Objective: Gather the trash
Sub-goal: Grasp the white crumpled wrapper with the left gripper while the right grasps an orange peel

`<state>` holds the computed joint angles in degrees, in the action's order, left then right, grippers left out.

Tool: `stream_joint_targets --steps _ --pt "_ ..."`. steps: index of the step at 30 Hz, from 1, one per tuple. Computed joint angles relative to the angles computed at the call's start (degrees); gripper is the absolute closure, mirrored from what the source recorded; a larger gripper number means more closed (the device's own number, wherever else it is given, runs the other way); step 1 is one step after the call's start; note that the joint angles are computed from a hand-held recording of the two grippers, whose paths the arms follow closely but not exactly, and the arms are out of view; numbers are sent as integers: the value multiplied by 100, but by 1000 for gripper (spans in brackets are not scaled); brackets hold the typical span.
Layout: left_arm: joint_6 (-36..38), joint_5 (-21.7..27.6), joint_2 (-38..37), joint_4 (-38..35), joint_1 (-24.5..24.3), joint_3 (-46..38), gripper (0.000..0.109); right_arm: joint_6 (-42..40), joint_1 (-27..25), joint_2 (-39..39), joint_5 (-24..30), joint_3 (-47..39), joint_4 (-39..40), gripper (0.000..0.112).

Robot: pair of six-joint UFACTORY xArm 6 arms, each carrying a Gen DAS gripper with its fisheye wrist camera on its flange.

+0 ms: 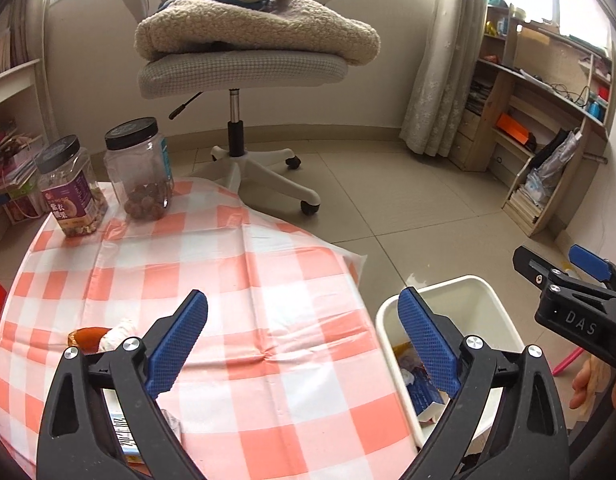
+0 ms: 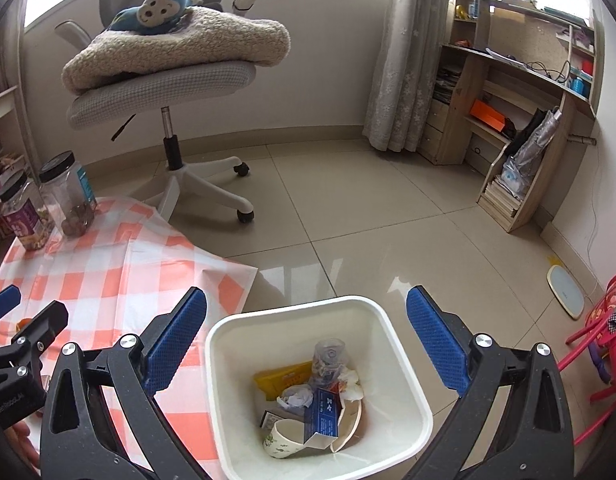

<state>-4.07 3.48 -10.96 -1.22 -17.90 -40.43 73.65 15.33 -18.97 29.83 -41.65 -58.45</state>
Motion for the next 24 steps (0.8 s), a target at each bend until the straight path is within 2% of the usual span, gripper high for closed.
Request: stream_joint_targets --steps 5,8,12,15,18,20,24 --pt "92 248 57 187 514 -30 15 -294 316 486 -1 -416 405 16" --pt "453 515 173 -139 835 -152 15 -373 527 762 91 -662 462 16" --pt "573 905 463 -54 1315 -482 15 -511 796 1138 129 -1017 594 16" --pt "863 1489 775 -118 1628 -881 15 -642 1002 1414 137 -1303 717 16" --pt "1574 2226 1074 -572 1857 -1278 15 -792 1167 1658 110 -1568 861 16" --pt "1808 2673 1317 -574 1947 -1506 16 -862 1256 1806 95 -1732 979 16" --pt "1561 2877 1736 -125 2042 -1669 19 -1150 1302 2066 -62 -1996 1604 16"
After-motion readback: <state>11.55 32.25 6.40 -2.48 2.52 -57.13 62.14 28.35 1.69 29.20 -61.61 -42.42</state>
